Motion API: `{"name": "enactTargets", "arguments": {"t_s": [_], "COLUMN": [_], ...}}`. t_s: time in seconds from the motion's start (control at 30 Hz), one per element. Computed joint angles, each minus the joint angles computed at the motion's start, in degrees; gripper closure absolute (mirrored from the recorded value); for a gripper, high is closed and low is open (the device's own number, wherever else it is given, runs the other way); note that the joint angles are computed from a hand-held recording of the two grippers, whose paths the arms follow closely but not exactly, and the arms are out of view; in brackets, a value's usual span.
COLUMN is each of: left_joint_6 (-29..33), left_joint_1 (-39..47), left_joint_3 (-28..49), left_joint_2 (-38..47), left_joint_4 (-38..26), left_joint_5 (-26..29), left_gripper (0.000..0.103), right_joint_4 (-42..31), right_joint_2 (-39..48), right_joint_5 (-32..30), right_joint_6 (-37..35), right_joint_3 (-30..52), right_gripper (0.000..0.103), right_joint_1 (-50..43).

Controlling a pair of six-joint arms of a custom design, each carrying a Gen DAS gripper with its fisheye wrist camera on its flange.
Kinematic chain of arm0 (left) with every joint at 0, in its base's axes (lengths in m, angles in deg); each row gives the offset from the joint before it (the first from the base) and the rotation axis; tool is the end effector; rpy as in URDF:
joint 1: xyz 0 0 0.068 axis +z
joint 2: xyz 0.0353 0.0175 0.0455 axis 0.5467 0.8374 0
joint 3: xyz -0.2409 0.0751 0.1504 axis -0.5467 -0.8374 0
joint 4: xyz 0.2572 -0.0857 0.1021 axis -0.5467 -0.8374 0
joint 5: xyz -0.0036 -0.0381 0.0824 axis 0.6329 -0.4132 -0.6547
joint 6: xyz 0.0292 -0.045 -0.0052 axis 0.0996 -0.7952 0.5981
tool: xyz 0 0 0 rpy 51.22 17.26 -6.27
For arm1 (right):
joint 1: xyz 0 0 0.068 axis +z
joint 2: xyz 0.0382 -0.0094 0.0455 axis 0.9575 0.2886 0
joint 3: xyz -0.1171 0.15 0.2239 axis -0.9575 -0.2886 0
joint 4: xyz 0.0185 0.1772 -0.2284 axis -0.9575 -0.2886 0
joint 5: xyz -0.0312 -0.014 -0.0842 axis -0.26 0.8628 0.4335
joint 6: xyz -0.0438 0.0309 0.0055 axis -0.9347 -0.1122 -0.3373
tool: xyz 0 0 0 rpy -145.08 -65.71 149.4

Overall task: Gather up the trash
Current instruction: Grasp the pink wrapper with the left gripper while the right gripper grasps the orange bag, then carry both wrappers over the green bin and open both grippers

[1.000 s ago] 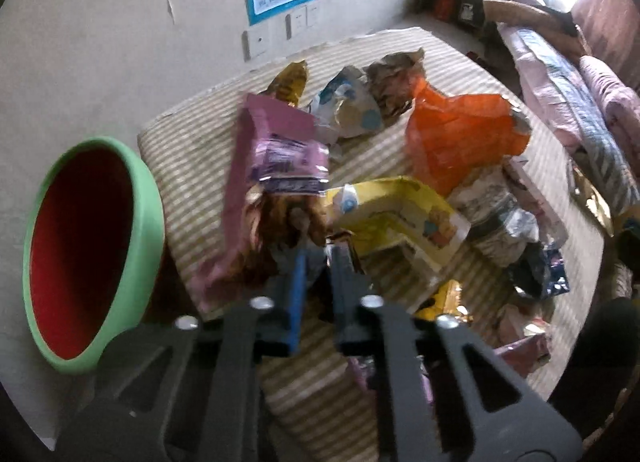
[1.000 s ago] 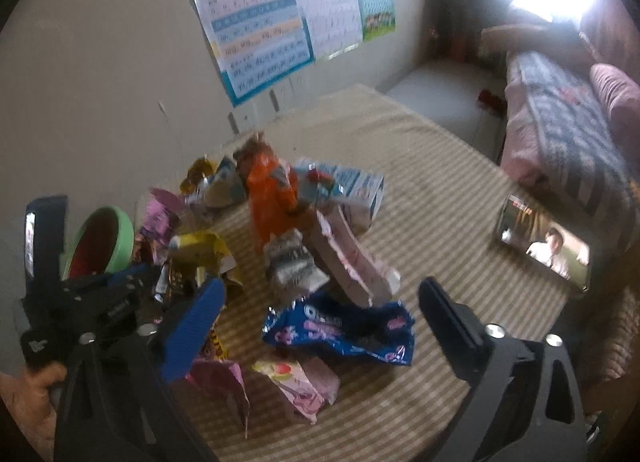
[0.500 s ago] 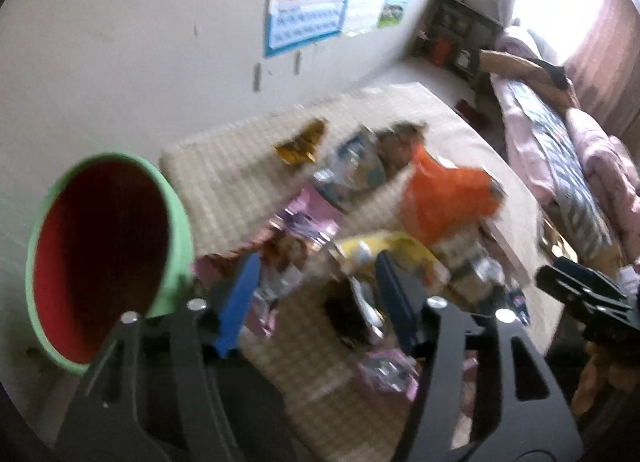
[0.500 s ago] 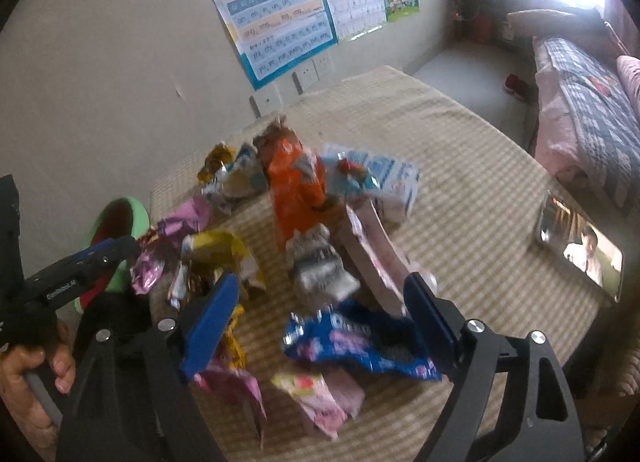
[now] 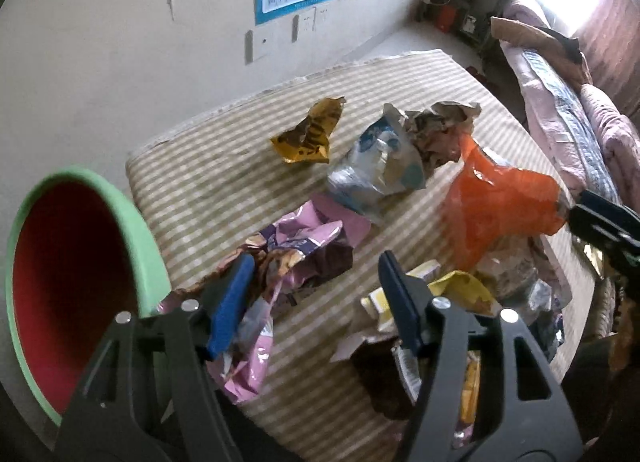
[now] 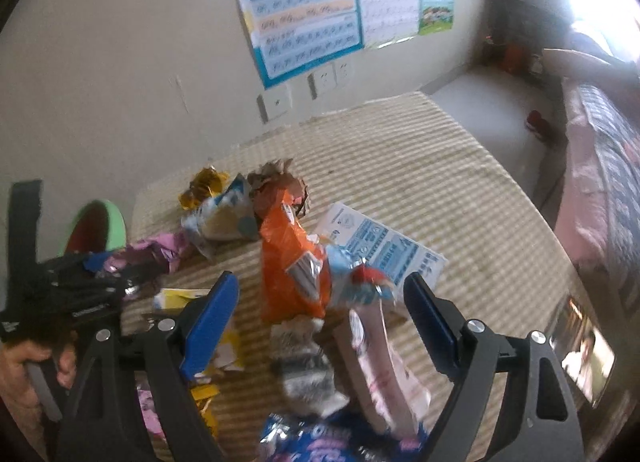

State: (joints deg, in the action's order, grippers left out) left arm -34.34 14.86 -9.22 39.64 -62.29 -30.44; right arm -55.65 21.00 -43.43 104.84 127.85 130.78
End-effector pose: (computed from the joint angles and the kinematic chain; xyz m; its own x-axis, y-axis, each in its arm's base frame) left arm 0.2167 -0.0761 0.1574 -0.8468 0.2562 -0.4661 0.3484 0.9294 -0.1220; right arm 0.1449 0.2002 0.1991 -0.8268 0.1168 -0.5502 0.0369 0.9874 0.1541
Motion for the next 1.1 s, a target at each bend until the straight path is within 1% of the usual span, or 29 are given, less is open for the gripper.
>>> {"name": "enactTargets", "arguments": {"t_s": [0.03, 0.07, 0.1, 0.13, 0.17, 0.2, 0.23, 0.3, 0.33, 0.4, 0.53, 0.67, 0.77, 0.9, 1.03, 1.1], "left_joint_6": [0.14, 0.36, 0.61, 0.67, 0.67, 0.84, 0.92, 1.16, 1.23, 1.4, 1.97, 3.87, 6.83, 13.82, 20.88, 23.63], "left_joint_1": [-0.17, -0.12, 0.07, -0.01, -0.1, 0.24, 0.6, 1.89, 2.49, 4.07, 7.54, 11.86, 18.83, 31.71, 44.95, 49.53], "left_joint_3": [0.16, 0.17, 0.12, 0.01, -0.02, -0.06, -0.02, -0.07, -0.29, -0.68, -1.6, -1.7, -1.55, -0.52, 0.42, 0.69], "left_joint_2": [0.42, 0.53, 0.53, 0.25, 0.03, -0.31, -0.46, -0.88, -1.45, -3.14, -8.02, -15.25, -21.18, -25.95, -25.93, -25.3], "left_joint_4": [0.25, 0.45, 0.6, 0.54, 0.38, 0.1, -0.18, -0.64, -0.83, -1.57, -4.42, -10.0, -14.98, -19.73, -19.86, -19.05], "left_joint_5": [-0.19, 0.07, 0.2, -0.09, -0.35, -0.12, 0.24, 1.5, 2.06, 3.23, 6.35, 9.74, 13.19, 16.16, 19.25, 19.82], "left_gripper": [0.042, 0.045, 0.052, 0.056, 0.065, 0.075, 0.08, 0.086, 0.088, 0.095, 0.095, 0.095, 0.095, 0.095, 0.095, 0.095], "right_joint_4": [1.19, 2.44, 3.06, 3.11, 3.65, 4.58, 5.24, 6.54, 6.31, 5.59, 2.26, -2.43, -4.4, -1.65, 4.91, 6.76], "right_joint_2": [0.61, 1.34, 1.93, 2.67, 2.96, 2.92, 2.52, 1.92, 1.8, 0.62, -4.01, -6.41, -5.88, -0.38, 6.87, 10.79], "right_joint_5": [-1.4, -2.86, -3.59, -4.08, -4.76, -5.7, -6.11, -6.08, -5.47, -3.77, 0.44, 5.24, 7.94, 7.15, 3.99, 2.63], "right_joint_6": [-1.52, -2.93, -3.45, -3.65, -3.76, -3.37, -2.99, -2.45, -1.83, 0.03, 5.71, 9.98, 12.26, 10.79, 8.14, 7.04], "right_joint_3": [-0.21, -0.43, -0.56, -0.41, -0.57, -1.13, -1.69, -2.45, -2.27, -2.16, -1.65, 1.08, 4.04, 9.3, 14.72, 18.08], "right_gripper": [0.021, 0.023, 0.036, 0.053, 0.061, 0.06, 0.061, 0.062, 0.062, 0.062, 0.063, 0.063, 0.063, 0.063, 0.063, 0.062], "right_joint_1": [-1.2, -2.54, -3.08, -3.43, -3.65, -3.83, -3.66, -2.72, -1.92, -0.17, 3.97, 8.24, 11.79, 13.89, 13.77, 13.72]}}
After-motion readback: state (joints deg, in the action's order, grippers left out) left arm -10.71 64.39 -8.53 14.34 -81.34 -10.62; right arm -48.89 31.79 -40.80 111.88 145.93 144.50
